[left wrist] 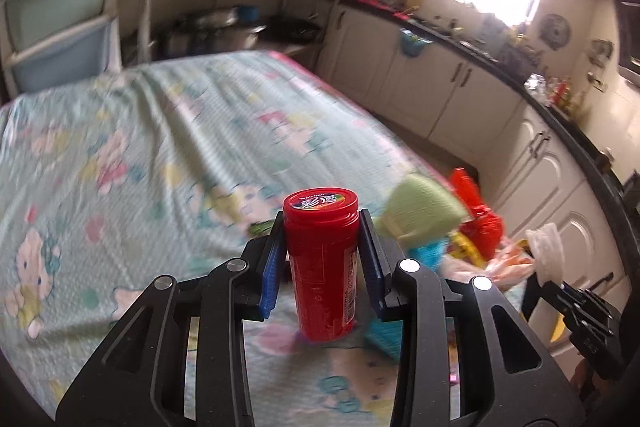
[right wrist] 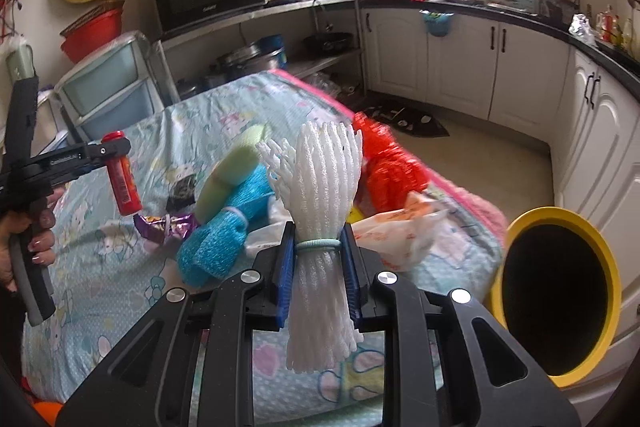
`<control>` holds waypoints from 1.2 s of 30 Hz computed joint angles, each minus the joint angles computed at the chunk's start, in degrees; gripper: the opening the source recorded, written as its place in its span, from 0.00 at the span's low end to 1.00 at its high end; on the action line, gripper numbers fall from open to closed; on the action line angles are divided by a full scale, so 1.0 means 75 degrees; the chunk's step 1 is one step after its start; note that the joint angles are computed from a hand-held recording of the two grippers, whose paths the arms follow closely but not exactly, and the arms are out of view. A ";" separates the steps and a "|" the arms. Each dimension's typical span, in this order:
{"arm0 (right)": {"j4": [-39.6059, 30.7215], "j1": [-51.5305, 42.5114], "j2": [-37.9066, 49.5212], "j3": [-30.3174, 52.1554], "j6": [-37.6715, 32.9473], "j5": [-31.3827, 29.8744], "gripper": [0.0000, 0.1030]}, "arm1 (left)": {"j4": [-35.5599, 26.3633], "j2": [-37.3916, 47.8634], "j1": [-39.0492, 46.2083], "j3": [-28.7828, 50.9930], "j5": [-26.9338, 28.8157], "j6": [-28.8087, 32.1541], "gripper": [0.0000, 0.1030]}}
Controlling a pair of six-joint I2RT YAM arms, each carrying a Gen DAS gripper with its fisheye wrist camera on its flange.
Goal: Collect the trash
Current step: 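Carry the red bottle and white foam nets over the yellow bin with both grippers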
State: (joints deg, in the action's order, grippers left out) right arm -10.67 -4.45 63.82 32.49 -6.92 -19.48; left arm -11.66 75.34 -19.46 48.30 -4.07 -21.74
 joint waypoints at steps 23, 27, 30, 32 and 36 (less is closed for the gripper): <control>-0.0455 -0.3023 -0.0267 0.0761 -0.0479 -0.1296 0.21 | 0.0504 0.1778 -0.2758 0.2076 -0.0872 0.0182 0.27; -0.0401 -0.3584 -0.0105 0.0923 -0.0547 -0.1508 0.21 | 0.0586 0.2162 -0.3016 0.2474 -0.0860 0.0221 0.27; -0.0354 -0.3895 0.0055 0.1064 -0.0540 -0.1611 0.21 | 0.0652 0.2494 -0.3208 0.2796 -0.0836 0.0214 0.27; -0.0295 -0.4154 0.0202 0.1153 -0.0573 -0.1708 0.21 | 0.0682 0.2696 -0.3294 0.3014 -0.0794 0.0223 0.27; -0.0147 -0.4627 0.0471 0.1279 -0.0587 -0.1857 0.21 | 0.0685 0.3218 -0.3539 0.3604 -0.0747 0.0223 0.27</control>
